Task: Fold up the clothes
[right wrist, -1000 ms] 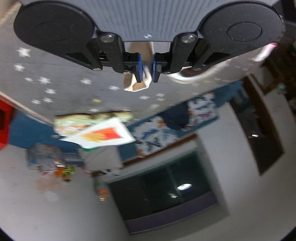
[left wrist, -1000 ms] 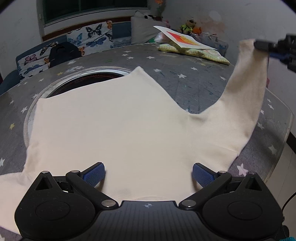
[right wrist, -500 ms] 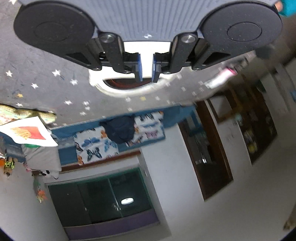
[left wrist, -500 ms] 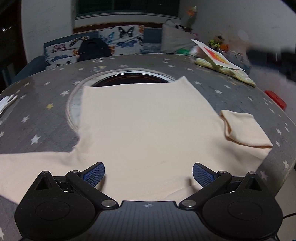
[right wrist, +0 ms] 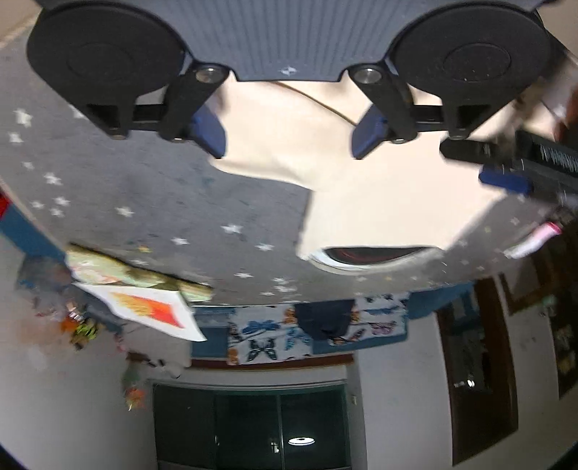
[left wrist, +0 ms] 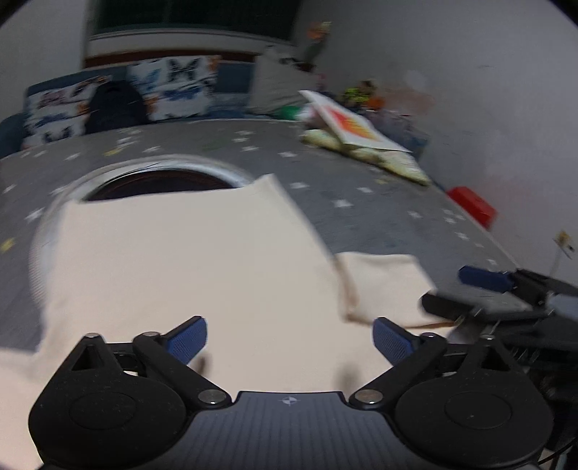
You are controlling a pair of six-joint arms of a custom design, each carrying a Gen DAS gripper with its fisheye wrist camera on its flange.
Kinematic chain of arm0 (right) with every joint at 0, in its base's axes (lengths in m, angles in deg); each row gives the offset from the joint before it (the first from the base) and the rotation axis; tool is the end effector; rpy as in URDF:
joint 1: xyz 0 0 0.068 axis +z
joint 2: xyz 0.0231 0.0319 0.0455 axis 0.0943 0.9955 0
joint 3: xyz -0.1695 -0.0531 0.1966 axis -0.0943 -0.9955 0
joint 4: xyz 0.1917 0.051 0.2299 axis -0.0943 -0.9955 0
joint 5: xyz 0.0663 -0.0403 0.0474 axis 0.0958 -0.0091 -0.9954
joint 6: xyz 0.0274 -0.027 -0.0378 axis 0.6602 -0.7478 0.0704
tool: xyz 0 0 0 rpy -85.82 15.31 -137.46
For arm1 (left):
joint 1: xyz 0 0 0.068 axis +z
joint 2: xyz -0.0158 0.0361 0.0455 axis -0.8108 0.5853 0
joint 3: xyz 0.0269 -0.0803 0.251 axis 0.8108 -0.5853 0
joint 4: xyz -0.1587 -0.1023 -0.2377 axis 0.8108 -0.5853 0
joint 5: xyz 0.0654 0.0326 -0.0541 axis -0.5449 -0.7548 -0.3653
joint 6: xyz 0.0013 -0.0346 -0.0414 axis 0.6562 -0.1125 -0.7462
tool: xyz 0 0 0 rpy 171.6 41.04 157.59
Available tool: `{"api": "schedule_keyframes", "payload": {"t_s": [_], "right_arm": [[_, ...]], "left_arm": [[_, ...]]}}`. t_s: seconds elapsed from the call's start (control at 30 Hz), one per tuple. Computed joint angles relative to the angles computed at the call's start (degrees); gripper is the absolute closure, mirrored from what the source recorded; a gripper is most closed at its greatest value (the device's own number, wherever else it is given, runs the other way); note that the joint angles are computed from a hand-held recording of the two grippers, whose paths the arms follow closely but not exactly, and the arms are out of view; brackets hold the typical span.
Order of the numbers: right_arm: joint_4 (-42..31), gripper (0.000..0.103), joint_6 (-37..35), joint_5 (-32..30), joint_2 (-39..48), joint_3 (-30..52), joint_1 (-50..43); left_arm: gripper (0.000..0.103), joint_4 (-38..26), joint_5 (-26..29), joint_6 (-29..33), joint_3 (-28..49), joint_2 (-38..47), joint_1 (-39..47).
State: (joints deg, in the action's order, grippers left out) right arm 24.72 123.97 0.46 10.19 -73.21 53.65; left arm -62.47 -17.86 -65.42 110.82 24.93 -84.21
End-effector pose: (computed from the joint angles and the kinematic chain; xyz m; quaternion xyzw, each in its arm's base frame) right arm 0.1536 0.1353 0.0976 0.0963 0.8838 -0.0258 0.4571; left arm 0.3245 -0.2009 0.0931 0.3029 0.8624 -0.2415 0.3260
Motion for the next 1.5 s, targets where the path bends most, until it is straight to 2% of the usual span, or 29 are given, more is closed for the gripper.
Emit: {"api": "schedule_keyframes", "payload": {"t_s": [0.1,0.27,0.37,0.43,0.47,0.67,0.83,0.9,1.03,1.17,1.4,1.5], "right_arm": [[-2.44,0.018,2.03,1.9,-0.18,-0.86,1.2],[-2.65,0.015,4.66,2.98,0.48,-2.65,2.53],[-2.25,0.014,5.48,3.1,0.6,-3.43,2.67],[-2.45,0.014,6.32,3.36,1.0,-3.6,3.18],[-2.51,0.014,6.62,3.53,1.38,-3.58,3.47],[-2.28,0.013,6.66,6.33,5.23,-2.14,6.43],[2.52,0.012,3.18,6.3,9.94,-0.76,6.61],[4.28,0.012,1.94,5.94,12.14,-0.17,6.5],[3.19,0.011,2.11,6.42,16.82,1.84,7.38],[2.73,0.008,2.48,7.99,17.76,2.81,8.08],[8.27,0.006,-0.13,6.95,22.29,4.16,7.08],[8.26,0.004,0.89,6.93,22.1,4.05,6.8]], "left_arm": [[0.017,-0.68,-0.66,0.31,3.26,3.17,-2.72],[0.042,-2.33,-1.99,0.96,8.21,7.97,-5.33],[0.05,-2.87,-1.15,1.26,10.23,9.9,-5.72],[0.053,-2.76,-1.48,1.73,10.88,10.57,-6.28],[0.059,-2.85,-1.56,1.87,11.24,10.9,-6.51],[0.08,-2.65,-2.7,2.81,11.59,11.77,-7.31],[0.093,-1.36,-2.24,2.56,10.93,11.07,-6.98],[0.095,-0.81,-1.22,2.36,10.51,10.13,-6.5],[0.096,0.75,0.37,1.99,9.51,7.92,-5.59],[0.097,1.49,1.75,1.03,8.65,5.98,-4.46],[0.097,3.7,4.0,-0.66,4.97,-0.07,-2.06],[0.097,4.64,5.92,-1.08,3.17,-3.36,-0.6]]}}
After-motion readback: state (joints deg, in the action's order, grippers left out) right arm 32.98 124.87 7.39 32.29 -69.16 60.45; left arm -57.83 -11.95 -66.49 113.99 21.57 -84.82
